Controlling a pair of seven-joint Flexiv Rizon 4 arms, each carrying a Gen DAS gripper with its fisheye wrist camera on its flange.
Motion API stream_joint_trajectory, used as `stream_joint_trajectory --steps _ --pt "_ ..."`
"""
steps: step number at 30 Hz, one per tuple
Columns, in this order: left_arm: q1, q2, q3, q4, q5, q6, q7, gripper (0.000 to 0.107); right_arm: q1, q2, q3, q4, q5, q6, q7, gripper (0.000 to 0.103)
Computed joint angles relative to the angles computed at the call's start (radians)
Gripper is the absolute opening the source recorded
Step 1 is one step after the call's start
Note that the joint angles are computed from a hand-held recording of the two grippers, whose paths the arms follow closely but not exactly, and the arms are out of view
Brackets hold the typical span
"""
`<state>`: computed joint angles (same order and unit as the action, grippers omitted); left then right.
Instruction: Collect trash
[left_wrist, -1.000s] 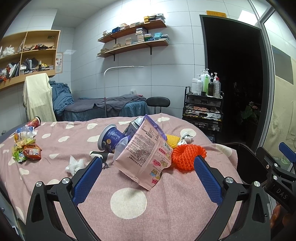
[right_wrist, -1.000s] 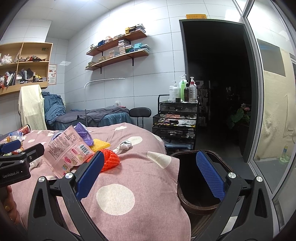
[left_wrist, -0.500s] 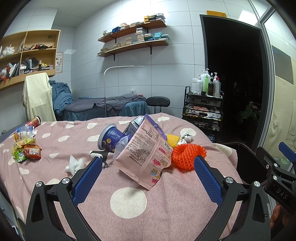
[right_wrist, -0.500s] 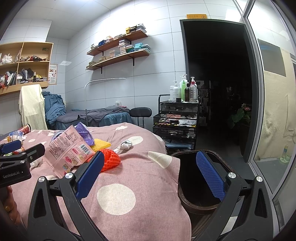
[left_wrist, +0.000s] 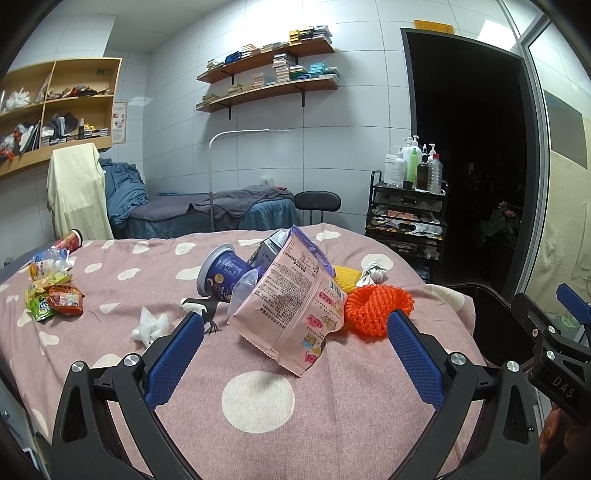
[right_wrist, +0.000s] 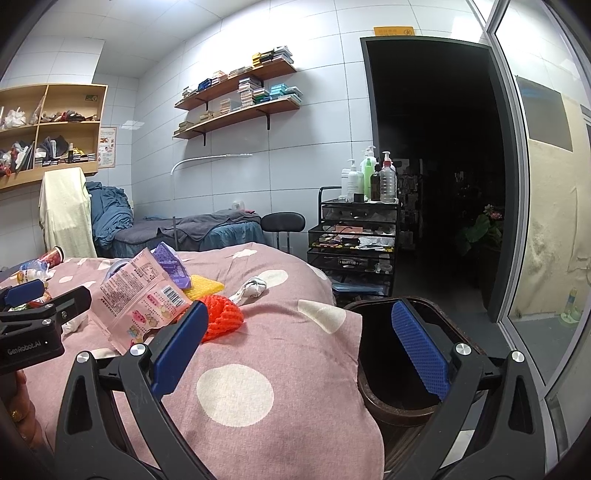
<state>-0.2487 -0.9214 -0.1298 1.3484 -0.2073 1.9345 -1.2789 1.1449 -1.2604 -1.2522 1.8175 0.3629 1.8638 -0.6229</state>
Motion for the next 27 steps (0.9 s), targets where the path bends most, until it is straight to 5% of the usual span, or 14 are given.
stream_joint_trajectory --steps 16,21,27 --pt "0.036 0.005 -0.034 -0.002 0.016 -0.073 0.003 0.098 -0.046 0.081 0.074 -0.030 -0.061 -0.005 -0.058 0.098" --pt "0.098 -0.004 -0.104 -0.031 0.012 -0.193 0.010 0.098 -0.201 0.249 0.303 -0.110 -0.207 0.008 -0.218 0.098" --pt "0.179 -0.037 -0.214 -0.102 -0.033 -0.367 0.064 0.098 -0.370 0.311 0.516 -0.251 -0.317 -0.075 -0.320 0.098"
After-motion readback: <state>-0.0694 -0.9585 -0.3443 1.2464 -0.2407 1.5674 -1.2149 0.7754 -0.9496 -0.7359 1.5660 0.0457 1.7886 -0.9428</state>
